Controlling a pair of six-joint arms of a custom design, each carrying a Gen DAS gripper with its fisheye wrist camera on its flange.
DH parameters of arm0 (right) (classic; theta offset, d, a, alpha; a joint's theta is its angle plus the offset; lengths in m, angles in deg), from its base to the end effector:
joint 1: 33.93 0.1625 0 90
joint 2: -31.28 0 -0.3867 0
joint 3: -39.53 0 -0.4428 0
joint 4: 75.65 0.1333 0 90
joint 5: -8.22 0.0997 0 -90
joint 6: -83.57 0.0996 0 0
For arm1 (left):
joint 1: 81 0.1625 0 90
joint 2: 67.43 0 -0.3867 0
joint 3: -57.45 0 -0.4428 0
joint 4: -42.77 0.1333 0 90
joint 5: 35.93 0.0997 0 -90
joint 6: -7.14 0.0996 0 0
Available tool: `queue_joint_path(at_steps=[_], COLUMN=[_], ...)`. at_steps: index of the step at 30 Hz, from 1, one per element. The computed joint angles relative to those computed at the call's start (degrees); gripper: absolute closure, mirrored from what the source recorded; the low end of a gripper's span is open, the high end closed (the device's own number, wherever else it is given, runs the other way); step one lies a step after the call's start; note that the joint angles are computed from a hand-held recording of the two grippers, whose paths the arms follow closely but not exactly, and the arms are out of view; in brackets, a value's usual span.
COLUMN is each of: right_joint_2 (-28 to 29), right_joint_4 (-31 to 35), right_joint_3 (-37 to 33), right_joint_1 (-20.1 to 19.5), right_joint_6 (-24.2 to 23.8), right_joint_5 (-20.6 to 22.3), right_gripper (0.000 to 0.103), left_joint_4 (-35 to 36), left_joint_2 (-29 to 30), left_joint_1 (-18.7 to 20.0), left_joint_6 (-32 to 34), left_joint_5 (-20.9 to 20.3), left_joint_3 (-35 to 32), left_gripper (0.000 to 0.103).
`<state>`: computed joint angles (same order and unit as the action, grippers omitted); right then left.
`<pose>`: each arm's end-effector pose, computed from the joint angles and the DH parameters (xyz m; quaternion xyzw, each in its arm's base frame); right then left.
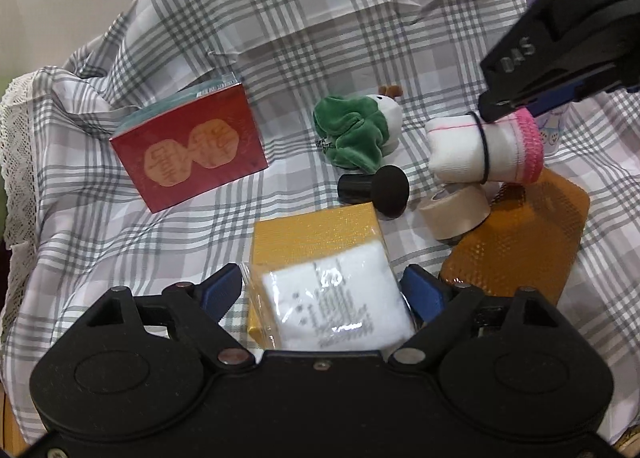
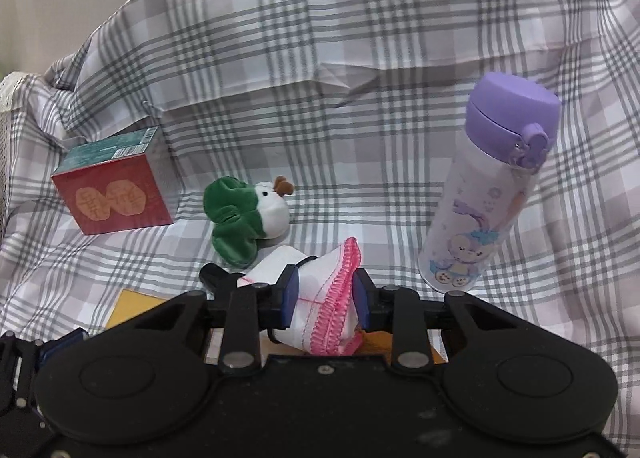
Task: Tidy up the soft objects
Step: 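Close the right tool on the towel roll while the left tool grips the white packet, then carry the towel roll and white packet over the basket with both tools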
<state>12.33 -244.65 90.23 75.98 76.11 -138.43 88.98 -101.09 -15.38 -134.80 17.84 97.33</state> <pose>0.3366 -0.7823 0.0911 0.0061 -0.8286 0.3978 0.3939 -0.1271 -0.7461 0.2044 0.3808 0.8214 -0.2688 0.3287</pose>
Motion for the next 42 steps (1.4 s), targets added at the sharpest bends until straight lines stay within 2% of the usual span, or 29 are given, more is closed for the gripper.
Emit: queue_joint_path(at_steps=[4,5,7,9,10,11,14,19,21,24,27,29,36,42], right_joint_2=[-1.1,-1.0,-0.9,-0.8,-0.9,-1.0,-1.6,-1.9,-1.7,-1.7,-1.7,-1.7,-2.6,-2.9], right_joint_4=[-1.4,-1.7,-2.2,-2.0,-2.1,-2.4,-2.7,-2.0,-1.7,-1.0,-0.9,-0.4,0.9,0.8], right_joint_3=[1.8,1.8,1.8,1.8,1.9,2.3,3.3,3.9,3.7,3.6,3.7,3.7,5.0,5.6], right_joint_1=[-0.3,-0.3,-0.2,-0.2,-0.2,-0.2,-0.2,-0.2,-0.2,-0.2,-0.2,-0.2,0.0,0.2], right_joint_6=[0.0,-0.1,-0.5,-0.5,-0.3,-0.1,0.6,2.1,2.5,3.2,3.1,3.5,5.0,5.1], right_joint_5=[1.0,0.9,0.7,0.6,0.6,0.6,0.8,0.5,0.4,0.5,0.5,0.2,0.7,0.8], right_gripper=[0.073,0.073,0.066,0.058,0.058,0.057,0.047,0.044,0.043,0.042,0.041,0.041,0.041,0.041], left_joint_4=[4.9,4.3,4.4,4.5,4.6,4.9,4.2,3.5,1.3,-2.8,-4.3,-5.3,-2.7,-6.2], left_joint_2=[2.6,2.3,2.2,1.5,1.1,0.7,-2.4,-6.4,-8.2,-11.2,-12.8,-13.2,-13.4,-15.9], left_joint_1=[0.4,0.4,0.4,0.2,0.2,0.3,0.6,1.3,1.4,1.4,1.5,1.5,1.8,1.1], left_joint_6=[-3.0,-3.4,-3.9,-5.2,-6.0,-6.7,-8.0,-8.4,-7.4,-5.5,-4.5,-4.0,-6.7,-3.9], left_joint_5=[1.3,1.5,2.1,2.1,2.3,2.5,3.4,3.7,3.1,2.0,2.2,1.3,-0.8,-2.1], left_joint_3=[-4.3,-3.8,-3.8,-2.9,-2.5,-2.2,0.7,4.6,7.3,12.1,14.9,16.2,17.9,22.8], left_gripper=[0.033,0.035,0.041,0.042,0.043,0.043,0.043,0.042,0.041,0.034,0.032,0.027,0.026,0.025])
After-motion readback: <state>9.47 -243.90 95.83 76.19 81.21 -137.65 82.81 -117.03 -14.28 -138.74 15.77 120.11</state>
